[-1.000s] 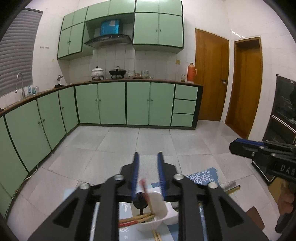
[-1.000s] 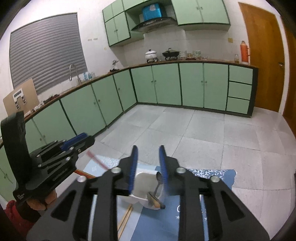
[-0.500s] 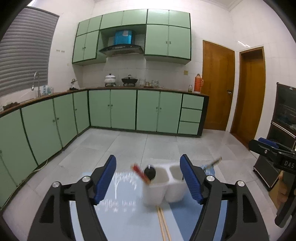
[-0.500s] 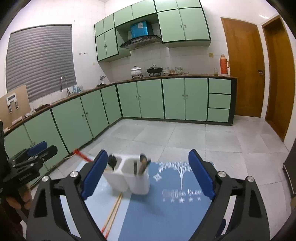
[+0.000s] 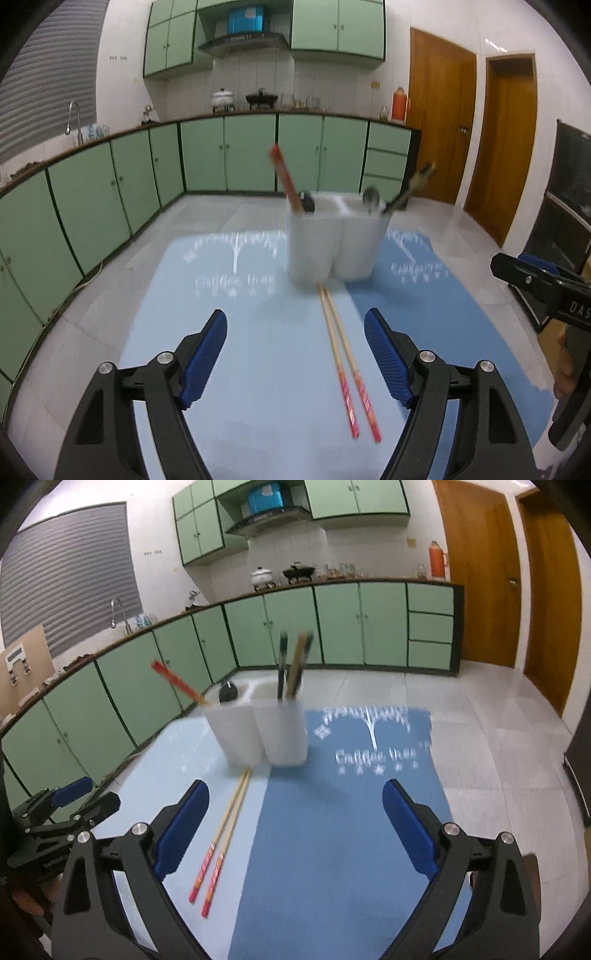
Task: Organize utensils
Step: 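Move both open tools back down toward the two red-patterned chopsticks, then grasp a red-patterned wooden chopstick with the right tool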
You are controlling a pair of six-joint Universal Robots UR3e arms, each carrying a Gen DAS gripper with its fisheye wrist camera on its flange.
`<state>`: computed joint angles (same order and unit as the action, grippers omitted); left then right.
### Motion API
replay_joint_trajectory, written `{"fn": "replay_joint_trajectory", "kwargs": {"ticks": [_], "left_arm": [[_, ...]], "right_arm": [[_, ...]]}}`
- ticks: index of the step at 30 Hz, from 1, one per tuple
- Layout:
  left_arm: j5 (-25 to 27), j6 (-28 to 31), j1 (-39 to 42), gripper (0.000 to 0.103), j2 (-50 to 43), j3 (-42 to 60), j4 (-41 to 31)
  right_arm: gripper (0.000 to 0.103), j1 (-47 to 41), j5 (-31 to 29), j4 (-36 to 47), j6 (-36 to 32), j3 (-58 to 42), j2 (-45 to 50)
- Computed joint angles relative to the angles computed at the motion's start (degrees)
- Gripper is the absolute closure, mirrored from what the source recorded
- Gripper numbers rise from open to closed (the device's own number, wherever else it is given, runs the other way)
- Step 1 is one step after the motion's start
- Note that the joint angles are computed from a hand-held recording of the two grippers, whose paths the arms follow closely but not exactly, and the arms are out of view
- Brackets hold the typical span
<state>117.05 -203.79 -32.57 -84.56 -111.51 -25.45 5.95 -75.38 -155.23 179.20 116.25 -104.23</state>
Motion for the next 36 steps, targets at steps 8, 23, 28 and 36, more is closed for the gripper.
{"fn": "replay_joint_trajectory", "kwargs": {"ticks": [8, 23, 28, 36], "left_arm": [[0.61, -1.64, -0.72, 0.028, 3.4, -10.81, 1.99], [-0.1, -4.04, 2.47, 0.028, 12.29, -21.96, 1.37], [-0.16, -4.29, 2.68, 0.028, 13.73, -23.71, 2.18], [-0.93, -4.29, 3.63, 0.028, 14.59, -24.52, 2.74]], "right_arm": [[0.011, 10.13, -9.17, -13.68, 5.48, 12.5, 2.36], [0.034, 26.42, -19.44, -19.23, 12.19, 11.19, 15.74], [0.044, 27.94, -19.9, -17.47, 13.26, 10.05, 17.6], [0.058, 29.43, -22.11, -15.34, 12.86, 7.84, 19.0]]}}
